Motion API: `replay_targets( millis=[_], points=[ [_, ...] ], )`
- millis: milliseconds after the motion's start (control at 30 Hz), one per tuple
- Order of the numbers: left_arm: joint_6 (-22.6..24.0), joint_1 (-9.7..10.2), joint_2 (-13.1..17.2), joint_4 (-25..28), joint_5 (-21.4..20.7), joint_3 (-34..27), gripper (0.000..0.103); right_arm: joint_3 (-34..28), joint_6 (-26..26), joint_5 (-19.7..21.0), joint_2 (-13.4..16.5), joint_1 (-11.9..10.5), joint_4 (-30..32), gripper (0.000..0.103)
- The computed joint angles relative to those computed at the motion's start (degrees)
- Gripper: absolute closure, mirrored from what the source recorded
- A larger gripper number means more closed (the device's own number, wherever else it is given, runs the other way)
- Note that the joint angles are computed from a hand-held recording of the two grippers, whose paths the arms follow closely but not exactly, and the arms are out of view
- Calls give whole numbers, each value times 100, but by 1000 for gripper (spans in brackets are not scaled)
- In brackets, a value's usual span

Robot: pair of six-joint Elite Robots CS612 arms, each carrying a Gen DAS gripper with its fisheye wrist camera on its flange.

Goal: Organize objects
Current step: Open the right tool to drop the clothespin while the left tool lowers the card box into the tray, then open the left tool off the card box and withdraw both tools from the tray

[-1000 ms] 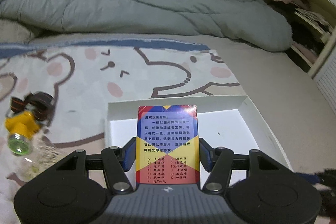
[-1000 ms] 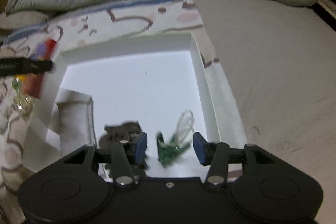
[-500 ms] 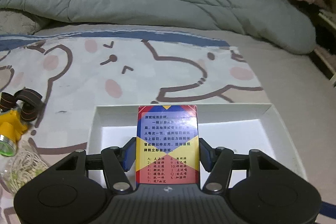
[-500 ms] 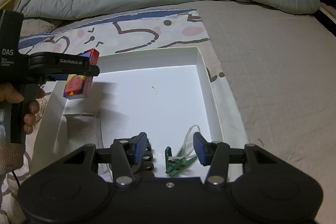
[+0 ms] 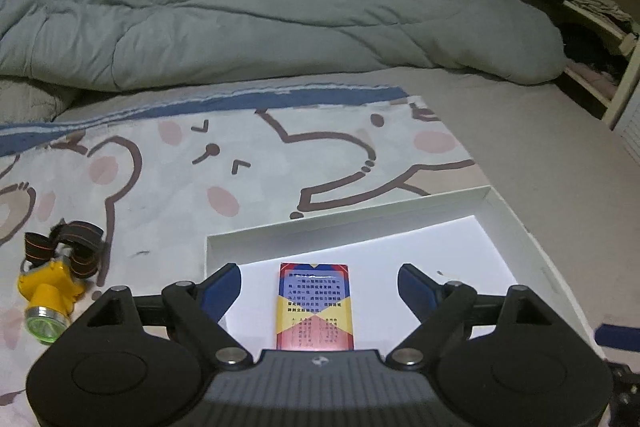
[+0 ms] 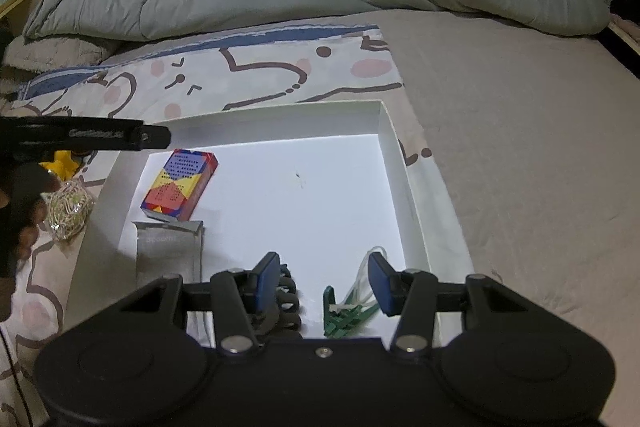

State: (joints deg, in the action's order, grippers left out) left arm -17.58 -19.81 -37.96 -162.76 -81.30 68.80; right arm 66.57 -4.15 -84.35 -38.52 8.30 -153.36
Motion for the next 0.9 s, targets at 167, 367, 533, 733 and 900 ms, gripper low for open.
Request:
replay_targets(
  millis=[167,367,533,733,900],
  points=[
    [133,6,-218,-99,1,234,17,57,188,-26,-48,27,-210,53],
    [263,24,-494,-160,-33,528,17,142,368,-45,-118,69,-507,51],
    [446,34,-732,-185,16,825,15,186,503,-91,-166,113,-613,46],
    [534,46,-913,-211,9,1127,12,238,497,-226,-205,165,-654,42],
    [539,55,-977,-308,-31,1287,7,319,588,-278,-240,187,-773,30]
  ],
)
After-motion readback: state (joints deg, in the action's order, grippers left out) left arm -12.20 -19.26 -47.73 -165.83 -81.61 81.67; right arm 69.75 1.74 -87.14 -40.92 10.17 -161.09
